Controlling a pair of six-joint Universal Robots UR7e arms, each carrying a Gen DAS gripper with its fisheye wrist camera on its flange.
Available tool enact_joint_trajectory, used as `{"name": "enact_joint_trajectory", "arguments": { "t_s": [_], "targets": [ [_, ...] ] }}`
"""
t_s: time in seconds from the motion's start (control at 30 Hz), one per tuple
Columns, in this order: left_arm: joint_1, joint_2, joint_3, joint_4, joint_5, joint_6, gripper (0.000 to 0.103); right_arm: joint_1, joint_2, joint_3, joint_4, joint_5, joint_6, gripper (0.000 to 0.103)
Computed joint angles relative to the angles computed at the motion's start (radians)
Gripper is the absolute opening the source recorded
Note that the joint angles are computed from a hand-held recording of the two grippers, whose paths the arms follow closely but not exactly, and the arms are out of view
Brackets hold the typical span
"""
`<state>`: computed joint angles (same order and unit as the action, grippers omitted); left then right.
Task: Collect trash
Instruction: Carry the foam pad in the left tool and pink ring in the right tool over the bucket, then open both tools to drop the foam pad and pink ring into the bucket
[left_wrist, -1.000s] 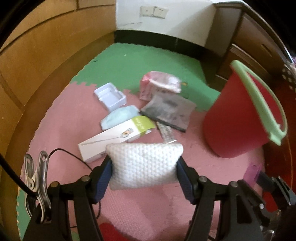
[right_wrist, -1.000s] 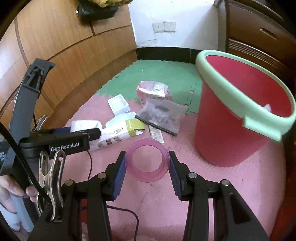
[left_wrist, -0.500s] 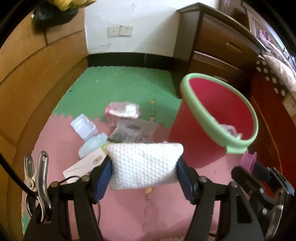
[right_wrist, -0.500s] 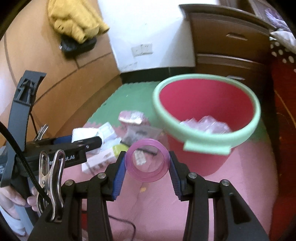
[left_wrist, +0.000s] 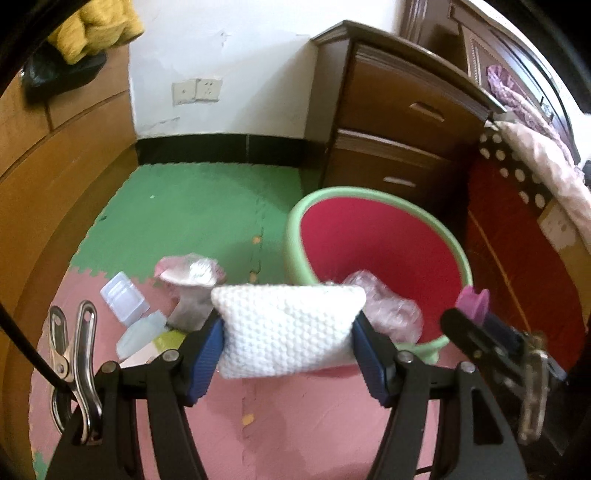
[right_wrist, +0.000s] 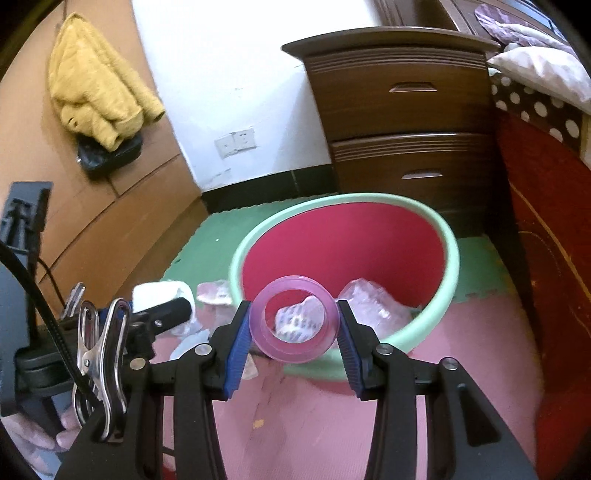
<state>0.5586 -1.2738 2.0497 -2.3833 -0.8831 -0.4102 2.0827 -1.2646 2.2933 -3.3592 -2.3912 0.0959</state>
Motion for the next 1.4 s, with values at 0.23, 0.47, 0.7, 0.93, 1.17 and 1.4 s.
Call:
{"name": "enact_joint_trajectory", "arguments": {
  "t_s": [0.23, 0.47, 0.7, 0.93, 1.17, 1.4],
  "targets": [
    [0.035, 0.097, -0.072, -0.064, -0.064, 0.02, 0.069, -0.049, 0.017, -0.058, -0.011, -0.061, -0.099, 0.044],
    [0.068, 0.186, -0.12, -0.115, -0.082, 0.032, 0.069, -0.124, 0.017, -0.042, -0.095, -0.011, -0.165, 0.044],
    [0.069, 0.259, -0.151, -0.157, -0.07, 0.076, 0.069, -0.194, 0.007, -0.007, -0.153, 0.06, -0.196, 0.044],
    [0.074, 0.303, -0.173, -0.158, -0.068, 0.089, 0.074, -0.239, -0.01, 0.024, -0.21, 0.125, -0.221, 0.044],
    [0.077, 0.313, -0.163, -0.205, -0.049, 0.115, 0.082, -0.251, 0.009, 0.036, -0.284, 0.161, -0.274, 0.045],
    [0.077, 0.308, -0.153, -0.218, -0.054, 0.129, 0.083, -0.257, 0.023, 0.049, -0.346, 0.18, -0.307, 0.045]
  ]
}}
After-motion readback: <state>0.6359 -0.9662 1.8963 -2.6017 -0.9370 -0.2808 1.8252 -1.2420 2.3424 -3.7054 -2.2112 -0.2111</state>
